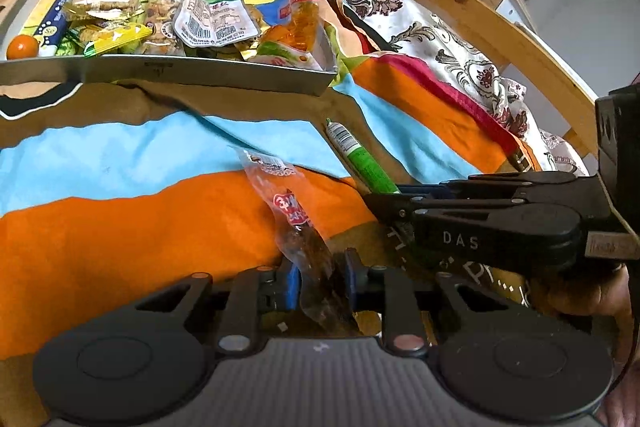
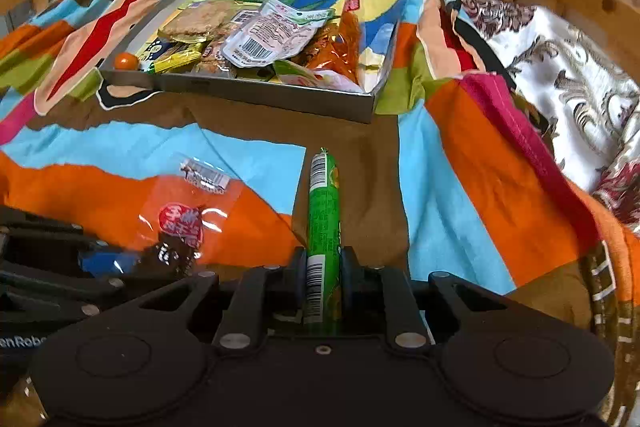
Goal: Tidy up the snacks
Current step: 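Lift the dark candy with the left tool while the right lifts the green stick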
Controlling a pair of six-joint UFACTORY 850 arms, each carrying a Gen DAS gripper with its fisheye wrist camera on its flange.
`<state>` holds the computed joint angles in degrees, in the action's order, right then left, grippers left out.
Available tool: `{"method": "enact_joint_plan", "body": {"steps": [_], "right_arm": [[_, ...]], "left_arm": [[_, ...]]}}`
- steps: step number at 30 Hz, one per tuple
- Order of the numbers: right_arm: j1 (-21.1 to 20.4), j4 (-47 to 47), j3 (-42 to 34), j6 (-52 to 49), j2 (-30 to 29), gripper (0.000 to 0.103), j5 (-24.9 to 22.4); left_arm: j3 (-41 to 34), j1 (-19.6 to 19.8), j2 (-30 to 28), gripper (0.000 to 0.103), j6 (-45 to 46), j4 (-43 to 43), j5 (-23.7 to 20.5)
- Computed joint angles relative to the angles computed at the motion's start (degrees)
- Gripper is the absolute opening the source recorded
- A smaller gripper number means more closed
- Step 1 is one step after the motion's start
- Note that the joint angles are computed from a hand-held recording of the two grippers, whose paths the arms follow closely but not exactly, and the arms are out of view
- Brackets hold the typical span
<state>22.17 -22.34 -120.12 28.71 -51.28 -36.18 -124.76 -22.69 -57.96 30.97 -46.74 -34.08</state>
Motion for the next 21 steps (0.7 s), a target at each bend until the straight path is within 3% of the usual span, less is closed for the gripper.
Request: {"method": "enact_joint_plan", "body": {"steps": [7, 8, 21], "right_arm": [[0.88, -4.01, 1.57, 1.61, 0.89, 0.019, 0.43], [0.93, -4.3, 1.66, 1.7, 0.95, 0.019, 0.47], [0.54, -1.67, 0.92, 0.42, 0.39, 0.019, -0.05]], "left_arm": [[4.79, -0.21, 3.34, 0.022, 2.42, -0.57, 3.39], [5.23, -0.19, 3.68, 0.016, 2.83, -0.9, 3.64], [4.67, 0.06, 3.08, 0.016, 4.75, -2.97, 2.42]]}}
